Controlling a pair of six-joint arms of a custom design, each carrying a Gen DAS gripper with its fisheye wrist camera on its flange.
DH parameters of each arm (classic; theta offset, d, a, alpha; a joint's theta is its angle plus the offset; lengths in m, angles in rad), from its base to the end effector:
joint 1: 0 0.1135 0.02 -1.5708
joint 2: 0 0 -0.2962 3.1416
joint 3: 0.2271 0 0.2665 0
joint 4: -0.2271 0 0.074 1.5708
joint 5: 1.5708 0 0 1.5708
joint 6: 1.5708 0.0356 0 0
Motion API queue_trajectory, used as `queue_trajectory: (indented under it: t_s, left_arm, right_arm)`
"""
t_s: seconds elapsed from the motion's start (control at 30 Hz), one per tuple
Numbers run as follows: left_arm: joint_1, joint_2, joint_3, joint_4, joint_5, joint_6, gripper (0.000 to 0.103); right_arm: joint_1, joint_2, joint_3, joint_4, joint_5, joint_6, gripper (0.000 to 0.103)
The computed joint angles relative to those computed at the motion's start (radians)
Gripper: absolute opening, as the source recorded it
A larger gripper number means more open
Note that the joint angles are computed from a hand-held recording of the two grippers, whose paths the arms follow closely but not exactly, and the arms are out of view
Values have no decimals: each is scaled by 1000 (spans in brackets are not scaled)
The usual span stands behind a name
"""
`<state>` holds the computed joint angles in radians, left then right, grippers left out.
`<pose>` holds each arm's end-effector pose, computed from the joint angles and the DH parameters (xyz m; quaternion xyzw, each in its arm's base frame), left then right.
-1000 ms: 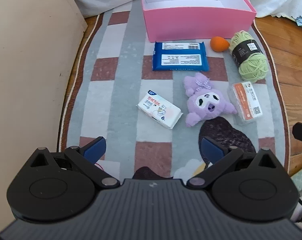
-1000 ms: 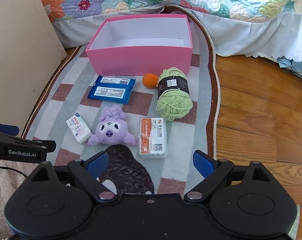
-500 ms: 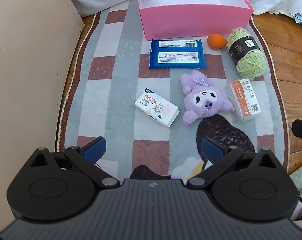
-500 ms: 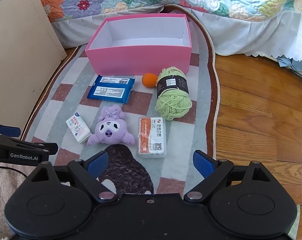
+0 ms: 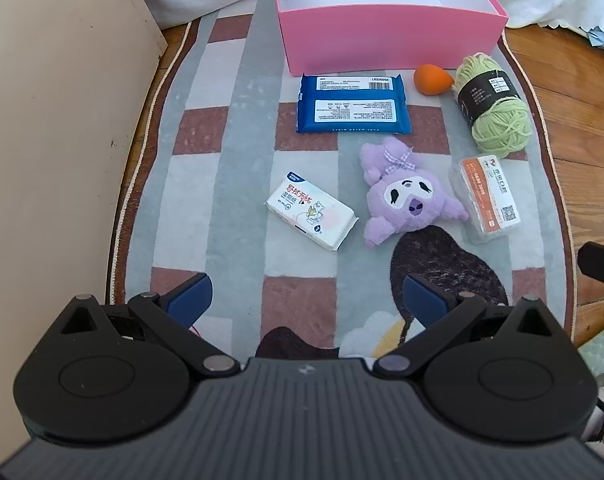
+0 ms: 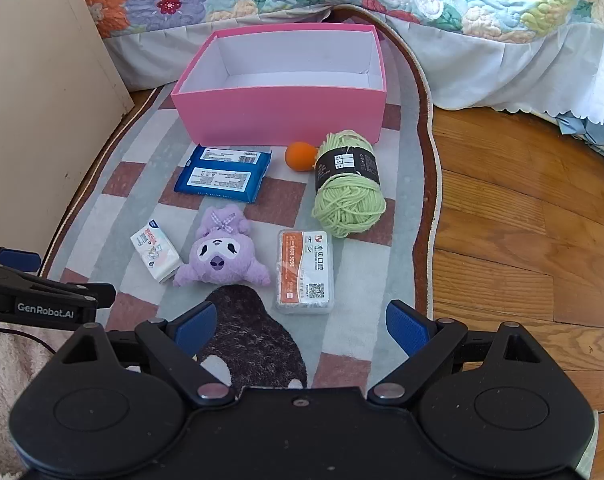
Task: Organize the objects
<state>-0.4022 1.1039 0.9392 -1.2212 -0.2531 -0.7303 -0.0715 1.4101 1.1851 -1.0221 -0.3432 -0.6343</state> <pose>0.1623 -0.0594 0.2880 -0.1728 0.9726 0.0569 0.1447 0.2735 -0.0076 0.3045 -0.2965 0.9265 0.1033 0.2072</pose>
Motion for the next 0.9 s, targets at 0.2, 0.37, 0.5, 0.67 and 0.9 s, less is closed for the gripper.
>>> queue_trajectory:
  t_s: [0.2,0.37,0.5,0.67,0.9]
  left_arm:
    - [-4,-2,-6,1,0,-5,103]
    - [-5,-12,-13,1,-1,-9,103]
    - [8,-26,-20,0,5,-4,103]
    - [12,-28,-21,0,7,1,103]
    - [5,-30,-26,1,6,-2,103]
  right_arm:
    - [5,-7,-7,0,4,-3,94]
    - [11,-9,-8,-1,8,-3,94]
    - [11,-9,-8,-2,9,-5,94]
    - [11,-8,-10,-2,10,-8,94]
    - [12,-9,-11,-1,11,-8,94]
